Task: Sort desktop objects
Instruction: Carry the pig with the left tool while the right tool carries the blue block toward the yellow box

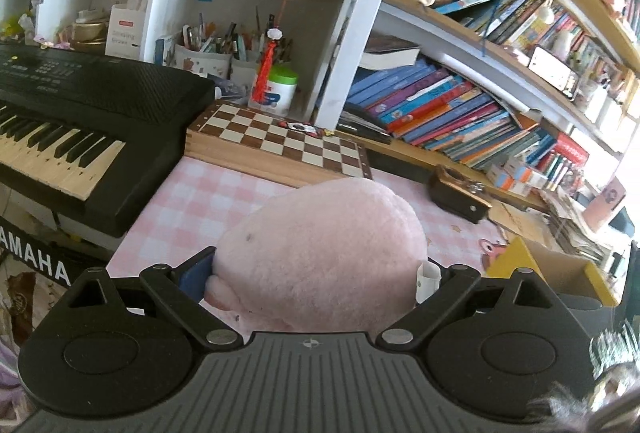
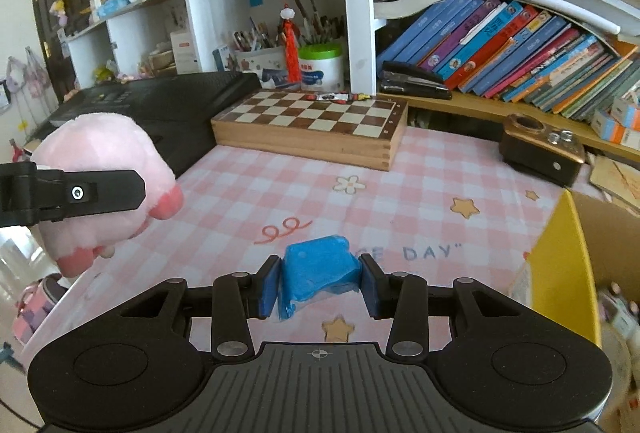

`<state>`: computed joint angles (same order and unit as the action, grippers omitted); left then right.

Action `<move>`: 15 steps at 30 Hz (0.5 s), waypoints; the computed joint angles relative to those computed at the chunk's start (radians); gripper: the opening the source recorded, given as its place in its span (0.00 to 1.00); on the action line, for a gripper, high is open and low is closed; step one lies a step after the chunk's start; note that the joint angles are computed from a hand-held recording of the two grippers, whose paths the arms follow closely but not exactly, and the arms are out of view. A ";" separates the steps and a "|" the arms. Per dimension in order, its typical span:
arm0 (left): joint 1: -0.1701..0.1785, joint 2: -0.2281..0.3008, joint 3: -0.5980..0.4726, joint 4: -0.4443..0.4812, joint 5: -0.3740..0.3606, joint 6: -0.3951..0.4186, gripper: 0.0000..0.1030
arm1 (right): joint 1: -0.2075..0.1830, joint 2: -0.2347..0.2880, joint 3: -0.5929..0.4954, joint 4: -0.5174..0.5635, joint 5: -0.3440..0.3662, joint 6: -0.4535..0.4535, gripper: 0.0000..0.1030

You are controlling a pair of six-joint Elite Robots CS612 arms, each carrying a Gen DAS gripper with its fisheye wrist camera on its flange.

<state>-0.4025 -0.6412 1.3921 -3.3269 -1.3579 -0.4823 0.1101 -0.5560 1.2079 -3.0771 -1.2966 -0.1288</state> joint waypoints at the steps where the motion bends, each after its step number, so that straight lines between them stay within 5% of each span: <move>1: -0.001 -0.007 0.015 -0.013 -0.005 -0.006 0.92 | -0.001 -0.011 0.020 -0.010 0.000 -0.002 0.40; 15: -0.021 -0.092 0.200 -0.185 -0.064 0.004 0.92 | -0.002 -0.139 0.250 -0.133 -0.017 0.025 0.40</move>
